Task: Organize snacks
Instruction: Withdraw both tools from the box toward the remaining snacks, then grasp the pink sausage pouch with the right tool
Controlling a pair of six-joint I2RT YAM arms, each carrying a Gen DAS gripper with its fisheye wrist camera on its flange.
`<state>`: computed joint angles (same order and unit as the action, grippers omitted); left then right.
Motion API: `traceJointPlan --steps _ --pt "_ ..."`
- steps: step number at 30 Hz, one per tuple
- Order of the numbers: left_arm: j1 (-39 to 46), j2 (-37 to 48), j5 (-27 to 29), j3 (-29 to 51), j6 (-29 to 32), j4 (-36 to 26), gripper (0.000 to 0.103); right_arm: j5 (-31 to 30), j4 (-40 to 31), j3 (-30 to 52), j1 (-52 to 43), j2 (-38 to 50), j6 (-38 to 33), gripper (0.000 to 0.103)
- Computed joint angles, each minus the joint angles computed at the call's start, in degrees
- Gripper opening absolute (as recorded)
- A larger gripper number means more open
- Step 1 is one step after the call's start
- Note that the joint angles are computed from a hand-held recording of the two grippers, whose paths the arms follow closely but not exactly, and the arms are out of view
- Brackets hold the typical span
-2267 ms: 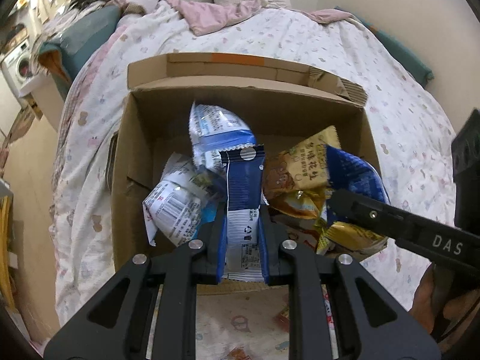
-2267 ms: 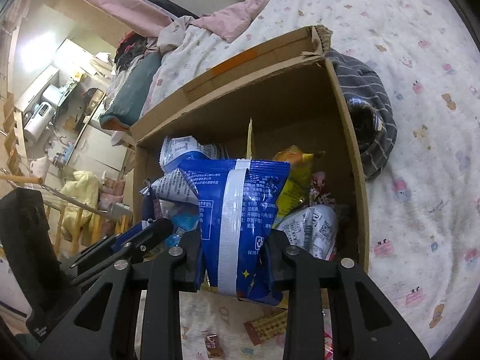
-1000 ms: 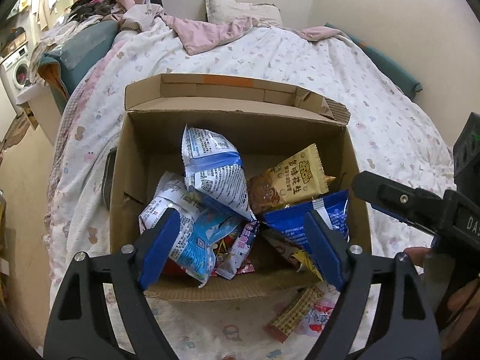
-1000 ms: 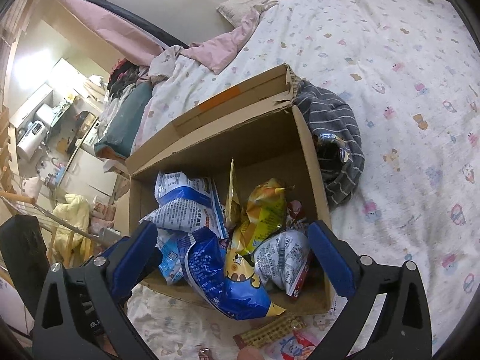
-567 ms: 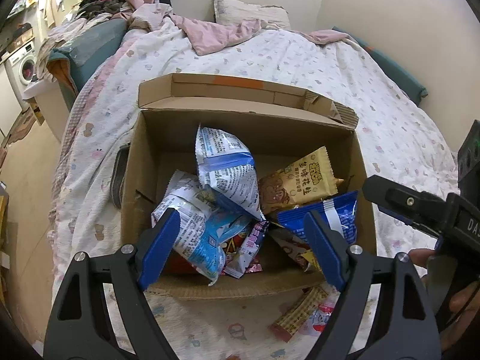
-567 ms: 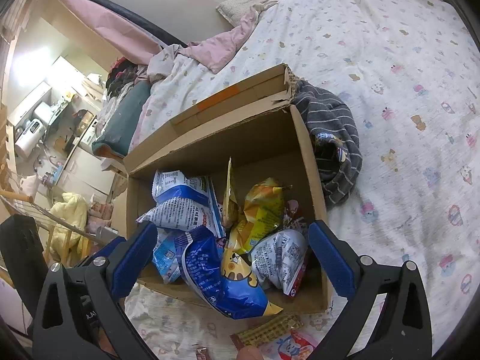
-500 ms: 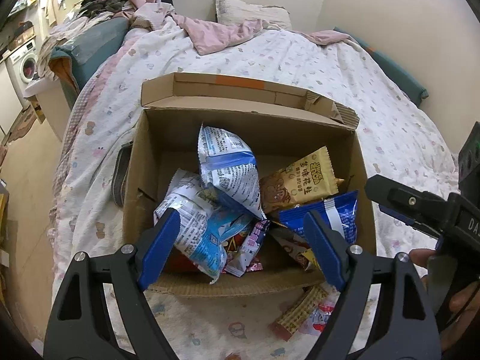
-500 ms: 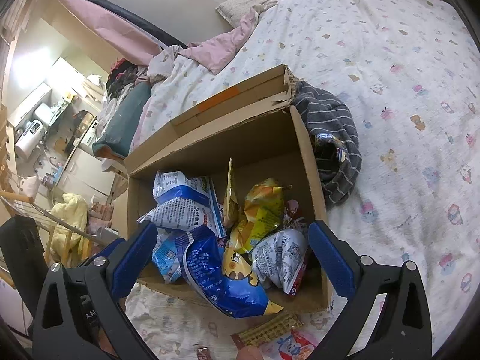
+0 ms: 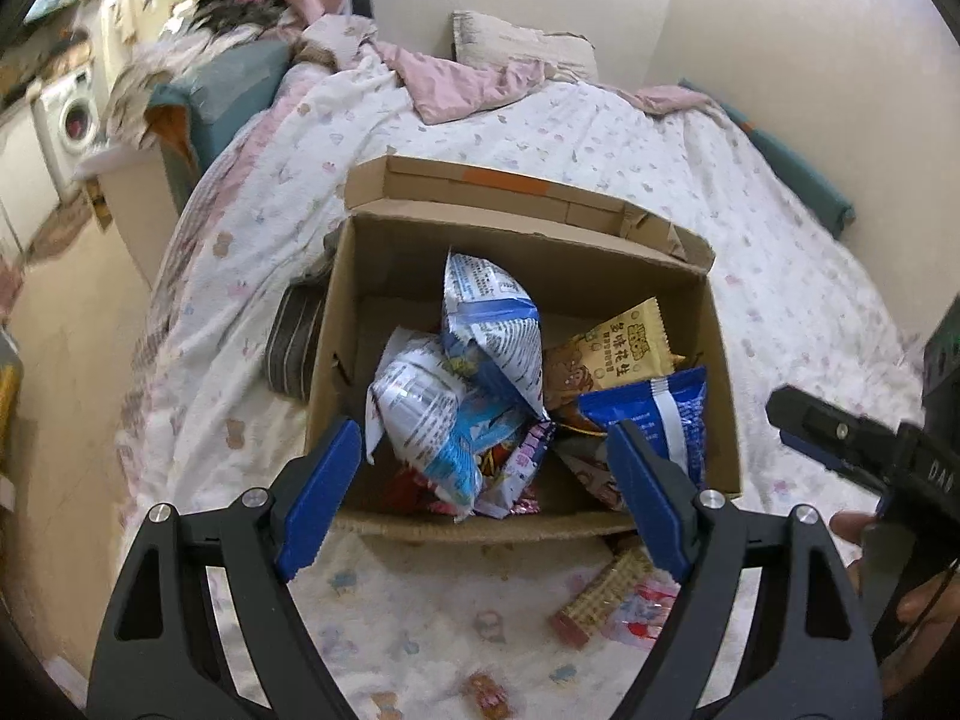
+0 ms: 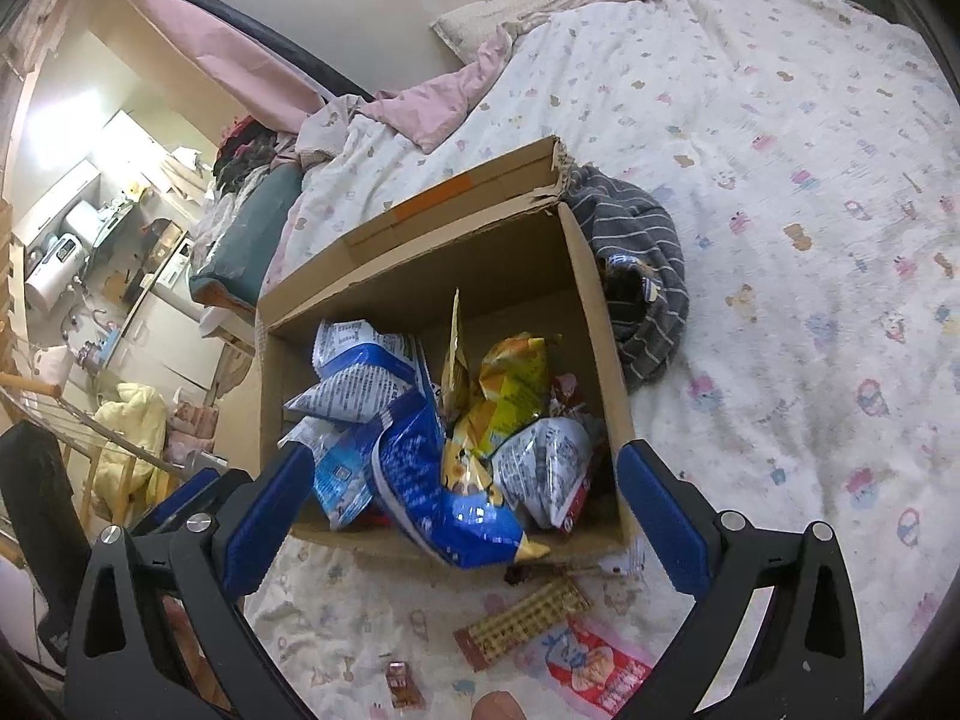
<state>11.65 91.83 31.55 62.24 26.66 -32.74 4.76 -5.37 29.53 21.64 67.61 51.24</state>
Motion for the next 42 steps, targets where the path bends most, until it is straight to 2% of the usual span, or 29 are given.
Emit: traceJointPlan --steps 5,8,12,19,25,32,34,36,39,42 --pt "3.48 0.1 1.26 0.47 -0.04 -2.61 0.083 3.47 -4.87 -1.06 3.22 -5.44 1.31 0.103" --pt "5.05 -0.67 2.62 0.14 1.61 -4.47 0.088 4.76 -7.0 -2.09 5.08 -8.34 3.33 0.103" --pt "7.55 -3.16 4.1 -1.45 2.8 -4.33 0.09 7.01 -10.21 -3.15 7.96 -11.52 5.52 0.103" --pt "9.82 -3.02 1.15 -2.65 4.23 -5.29 0.091 10.33 -14.47 -4.83 12.55 -15.03 9.35 0.103" --pt "8.32 -5.72 -2.25 -7.45 6.68 -2.7 0.091 12.4 -19.6 -7.42 15.85 -18.47 11.87 0.103" --pt "8.2 -4.43 -3.31 -8.11 5.03 -2.69 0.091 10.15 -23.61 -11.0 13.12 -23.55 12.61 0.103" --pt "8.0 -4.36 -3.8 -8.4 4.97 -2.51 0.091 8.12 -22.35 -11.6 11.67 -21.98 12.17 0.103" --pt "7.66 -4.35 -4.66 -8.63 5.26 -2.21 0.091 5.76 -20.0 -11.31 10.56 -16.27 11.3 0.103" --pt "7.57 -3.57 -5.0 -8.1 5.34 -2.97 0.091 0.76 -14.41 -9.13 9.8 -2.33 7.86 0.103" --pt "7.82 -2.3 -5.42 -7.16 5.64 -4.01 0.091 -0.86 -12.1 -3.08 11.97 12.53 2.05 0.103"
